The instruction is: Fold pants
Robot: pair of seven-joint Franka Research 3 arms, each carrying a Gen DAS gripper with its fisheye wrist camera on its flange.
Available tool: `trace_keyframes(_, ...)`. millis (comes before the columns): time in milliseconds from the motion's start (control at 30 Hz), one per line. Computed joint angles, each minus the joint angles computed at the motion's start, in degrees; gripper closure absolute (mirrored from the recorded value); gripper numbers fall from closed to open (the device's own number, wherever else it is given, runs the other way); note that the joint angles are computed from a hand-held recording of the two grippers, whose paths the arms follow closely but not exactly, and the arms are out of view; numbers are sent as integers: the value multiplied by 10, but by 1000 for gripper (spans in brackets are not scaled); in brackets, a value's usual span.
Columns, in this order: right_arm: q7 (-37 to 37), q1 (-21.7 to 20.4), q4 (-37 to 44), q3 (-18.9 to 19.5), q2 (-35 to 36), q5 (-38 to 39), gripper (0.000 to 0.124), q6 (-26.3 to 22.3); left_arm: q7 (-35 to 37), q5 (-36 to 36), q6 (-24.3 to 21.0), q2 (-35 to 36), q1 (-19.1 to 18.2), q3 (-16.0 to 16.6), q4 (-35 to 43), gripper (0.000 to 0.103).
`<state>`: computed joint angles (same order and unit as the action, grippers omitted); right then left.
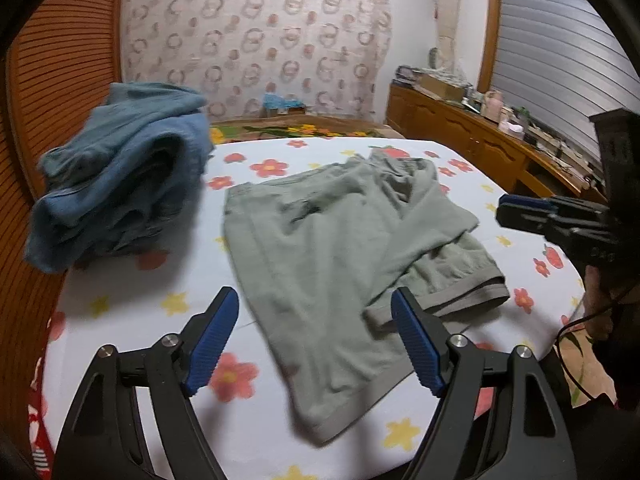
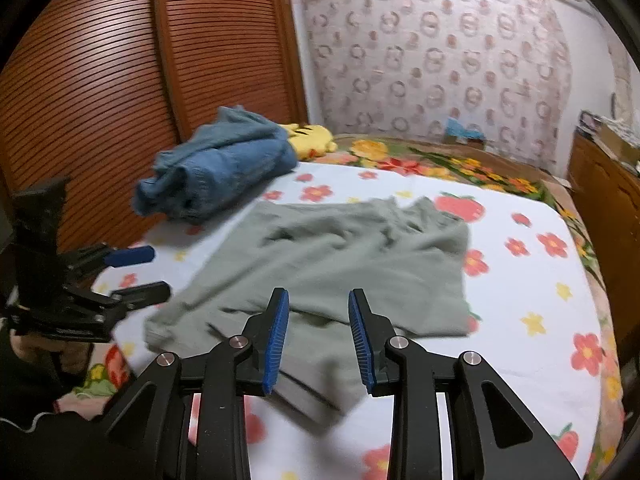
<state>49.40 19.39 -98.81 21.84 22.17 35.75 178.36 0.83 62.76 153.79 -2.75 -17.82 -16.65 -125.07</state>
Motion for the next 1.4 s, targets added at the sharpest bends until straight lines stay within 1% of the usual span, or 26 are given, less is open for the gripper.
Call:
trace_keyframes(33,6,8,-3,-12,1,0,90,4,6,-3,5,5,0,0,4,30)
trace_keyframes(67,38,37,3,-42,5,-23,90,4,14,-8,13,12,0,2,9,32)
trace_keyframes(100,57,50,5,-59,9,-36,89,6,21,-13,15,16,-2,2,12,35)
trace_keyframes(167,89,66,7,-82,11,-59,87,3,34,-22,16,26,-5,4,20,39)
trace_keyframes(200,111,81,3,-100,7,-74,86,3,41,-28,19,31,-6,5,24,43)
trace_keyframes(233,140,102,1,-127,3,-95,85,-1,51,-36,23,37,-8,6,28,47)
trace_keyframes(333,186,119,-15,-156,-10,-134,83,-6,79,-58,28,54,-15,10,40,55)
trace_keyframes(467,256,149,-2,-205,-1,-196,81,-27,111,-81,26,69,-25,15,53,59)
trace_keyframes(567,289,153,24,-220,16,-236,81,-50,135,-101,23,78,-30,18,61,61)
trace_keyframes(633,313,154,46,-228,29,-261,81,-76,146,-112,19,84,-34,20,65,61)
trace_keyframes(800,352,149,104,-232,60,-323,81,-129,158,-124,19,93,-40,26,70,62)
trace_keyframes(867,354,140,127,-223,72,-334,81,-147,160,-128,20,95,-42,27,71,62)
trace_keyframes(933,360,138,148,-223,84,-347,81,-166,161,-130,21,97,-43,29,71,62)
trace_keyframes(1000,352,125,157,-209,90,-344,81,-168,163,-130,22,98,-44,30,72,62)
trace_keyframes(1067,351,121,162,-205,94,-344,81,-169,162,-129,25,97,-44,32,71,65)
trace_keyframes(1133,341,113,160,-196,94,-338,81,-165,162,-127,29,96,-44,32,70,71)
trace_keyframes(1167,334,109,159,-190,94,-333,88,-163,162,-125,31,98,-44,32,71,74)
trace_keyframes(1200,322,102,157,-182,93,-326,94,-161,164,-127,39,98,-44,32,70,79)
trace_keyframes(1267,298,90,156,-166,94,-311,108,-161,163,-124,35,99,-46,32,73,83)
trace_keyframes(1333,276,83,158,-155,94,-296,115,-166,162,-122,38,97,-47,33,72,90)
trace_keyframes(1367,272,83,157,-155,93,-292,119,-166,158,-119,43,95,-46,34,70,91)
trace_keyframes(1400,266,82,155,-154,91,-286,119,-163,152,-112,46,91,-47,35,68,92)
